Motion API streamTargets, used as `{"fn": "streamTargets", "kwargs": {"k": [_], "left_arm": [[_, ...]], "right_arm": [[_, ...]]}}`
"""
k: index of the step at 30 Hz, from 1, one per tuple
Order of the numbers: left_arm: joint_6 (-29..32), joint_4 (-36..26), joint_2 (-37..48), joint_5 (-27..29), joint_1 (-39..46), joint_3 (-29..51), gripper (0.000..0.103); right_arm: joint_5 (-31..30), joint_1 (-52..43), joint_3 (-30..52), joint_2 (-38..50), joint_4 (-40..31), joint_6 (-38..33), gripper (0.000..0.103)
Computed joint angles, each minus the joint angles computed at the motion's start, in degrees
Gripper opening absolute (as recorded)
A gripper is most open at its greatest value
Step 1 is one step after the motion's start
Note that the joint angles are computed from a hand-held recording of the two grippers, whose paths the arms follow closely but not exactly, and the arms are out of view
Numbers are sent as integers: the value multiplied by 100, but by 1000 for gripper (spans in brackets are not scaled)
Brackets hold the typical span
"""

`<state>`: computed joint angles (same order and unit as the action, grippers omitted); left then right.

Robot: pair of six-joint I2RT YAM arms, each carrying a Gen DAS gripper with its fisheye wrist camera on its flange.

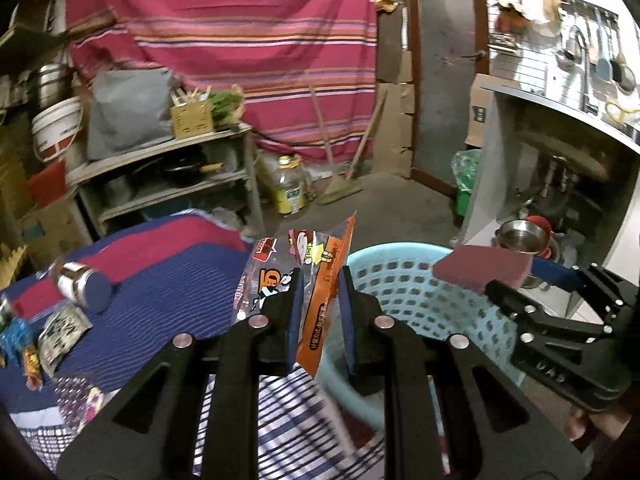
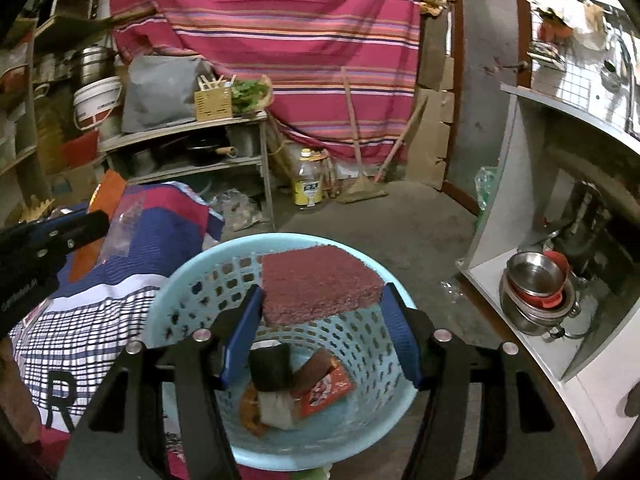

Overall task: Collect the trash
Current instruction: 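Open both tools to drop the wrapper and pad into the basket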

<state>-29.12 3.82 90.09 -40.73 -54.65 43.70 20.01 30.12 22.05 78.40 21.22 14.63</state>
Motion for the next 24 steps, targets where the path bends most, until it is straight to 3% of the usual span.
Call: {"fn": "streamTargets", "kwargs": {"k": [14, 16, 24], "left_arm": [[640, 945, 1393, -66, -43, 725, 20], [606, 922, 1458, -54, -24, 768, 38], [324, 886, 1170, -351, 7, 428, 69]], "right_arm": [[-494, -667, -227, 531, 648, -48, 60], [-550, -732, -217, 602, 673, -36, 60], [-511, -619, -169, 961, 866, 57, 60]]}}
